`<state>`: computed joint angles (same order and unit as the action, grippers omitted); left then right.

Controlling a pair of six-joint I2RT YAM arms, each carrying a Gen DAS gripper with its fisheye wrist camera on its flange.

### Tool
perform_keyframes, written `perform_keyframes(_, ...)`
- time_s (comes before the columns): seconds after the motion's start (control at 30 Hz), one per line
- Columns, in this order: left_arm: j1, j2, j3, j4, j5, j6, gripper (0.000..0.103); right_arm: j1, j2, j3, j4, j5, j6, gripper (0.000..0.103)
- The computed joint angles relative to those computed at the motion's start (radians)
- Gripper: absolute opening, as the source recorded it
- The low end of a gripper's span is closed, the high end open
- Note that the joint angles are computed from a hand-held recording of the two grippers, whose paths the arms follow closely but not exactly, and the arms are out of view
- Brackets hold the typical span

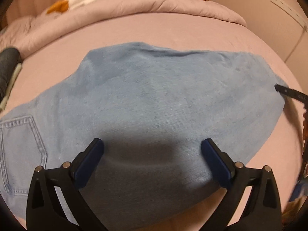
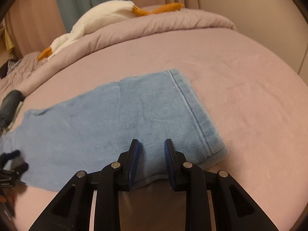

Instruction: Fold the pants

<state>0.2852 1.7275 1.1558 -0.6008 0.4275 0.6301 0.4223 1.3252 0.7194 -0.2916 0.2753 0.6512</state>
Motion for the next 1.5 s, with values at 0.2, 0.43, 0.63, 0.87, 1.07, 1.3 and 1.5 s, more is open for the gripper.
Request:
perform_keyframes(0.2,0.084,0.051,0.161,-0.268,0.233,-0.055,0.102,-0.082,-0.310,-0.184,0.088,-0.144,0.280,0.066)
perform_keyframes(0.43,0.007,0.176,0.264,-0.385,0.373,-0.247,0.102,-0.215,-0.316,-0.346,0.291,-0.313,0.417,0.066)
perform_keyframes(0.63,-0.122,0.161,0.299,-0.414,0.499,-0.375,0.102,-0.181,-0.214,-0.274,0.314,-0.234,0.376,0.053)
perform_keyframes(0.87,-0.241,0.192,0.280,-0.309,0.509,-0.513,0.101,-0.217,-0.275,-0.304,0.298,-0.262,0.329,0.018)
perform_keyframes(1.07,-0.274,0.219,0.333,-0.325,0.459,-0.519,0.101,-0.172,-0.220,-0.181,0.142,-0.204,0.290,0.017)
perform_keyframes(1.3,-0.141,0.279,0.369,-0.450,0.667,-0.493,0.100,0.187,-0.148,0.165,-0.009,0.116,0.017,0.017)
perform_keyframes(1.5,-0.061,0.367,0.471,-0.741,0.858,-0.306,0.101,0.388,0.126,0.381,-0.029,0.200,-0.119,0.017)
